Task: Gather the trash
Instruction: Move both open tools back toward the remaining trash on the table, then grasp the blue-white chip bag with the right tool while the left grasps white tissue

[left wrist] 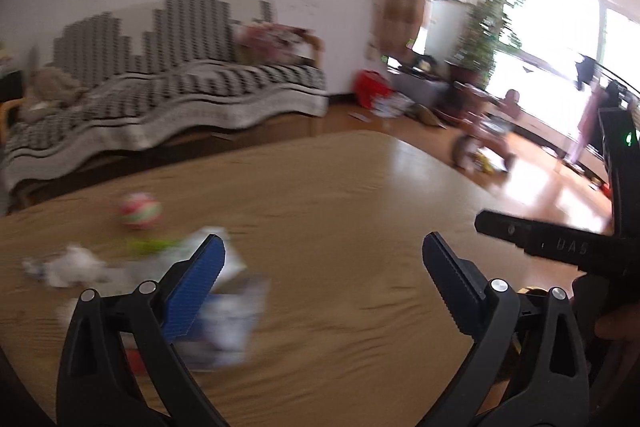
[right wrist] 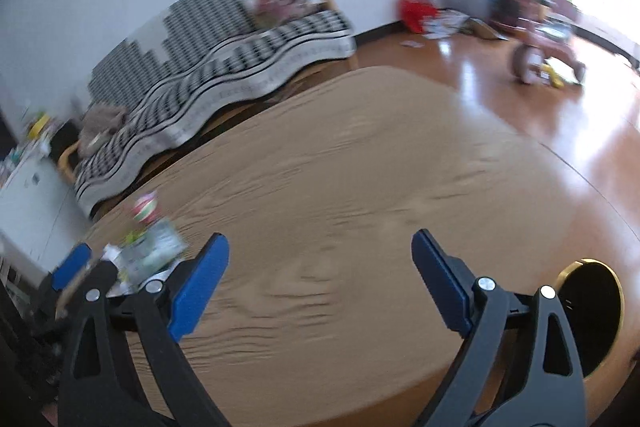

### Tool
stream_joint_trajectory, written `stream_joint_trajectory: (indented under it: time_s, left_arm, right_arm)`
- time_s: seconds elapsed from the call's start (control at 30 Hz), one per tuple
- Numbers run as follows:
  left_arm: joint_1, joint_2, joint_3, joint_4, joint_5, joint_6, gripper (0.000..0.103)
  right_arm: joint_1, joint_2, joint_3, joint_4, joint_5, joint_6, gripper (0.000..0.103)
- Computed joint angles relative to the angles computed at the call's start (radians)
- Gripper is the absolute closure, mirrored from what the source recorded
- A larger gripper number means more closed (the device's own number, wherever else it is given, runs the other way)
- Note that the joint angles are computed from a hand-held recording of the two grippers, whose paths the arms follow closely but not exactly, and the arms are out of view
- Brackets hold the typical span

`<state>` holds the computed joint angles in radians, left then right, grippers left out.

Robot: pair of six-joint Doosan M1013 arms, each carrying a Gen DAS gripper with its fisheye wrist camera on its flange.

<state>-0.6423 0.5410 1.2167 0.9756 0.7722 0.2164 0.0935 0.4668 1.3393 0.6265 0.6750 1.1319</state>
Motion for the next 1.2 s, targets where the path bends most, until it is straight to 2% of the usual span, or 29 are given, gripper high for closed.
stream_joint_trajectory:
  time_s: [0.13,0.3,0.53,0.67,0.8,0.93,1.03,1.2]
  left_arm:
    - [0.021,-0.086,0.133,0.091,0.052,-0.142,0.007]
    - [0.05,-0.158,0.251,0.11,0.108,-0.258,0.007]
    - [0.084,-0.214,0.35,0.084,0.129,-0.313,0.007]
    - [0.086,-0.212,0.352,0.072,0.139,-0.286,0.007]
    - [0.088,-0.211,0.358,0.045,0.115,-0.273,0.007]
    - [0.109,-0.185,0.34,-0.064,0.072,-0.185,0.007]
    - [0.127,-0.153,0.319,-0.145,0.094,-0.12,0.007]
    - [0.148,-0.127,0.314,-0.221,0.103,-0.088,0.007]
  right_arm:
    - [0.068,0.023,-0.031,0.007,0.036,-0.02,0.013]
    - [0.132,0.043,-0.045,-0.004,0.055,-0.042,0.013]
    - [0.173,0.066,-0.055,-0.023,0.082,-0.053,0.013]
    - [0.181,0.078,-0.064,-0.029,0.101,-0.051,0.013]
    - [0.182,0.084,-0.068,-0.028,0.126,-0.073,0.013]
    - [0.187,0.096,-0.078,-0.046,0.168,-0.08,0.013]
    - [0.192,0.107,-0.086,-0.071,0.198,-0.076,0.013]
    - [0.202,0.126,-0.095,-0.111,0.224,-0.066,0.013]
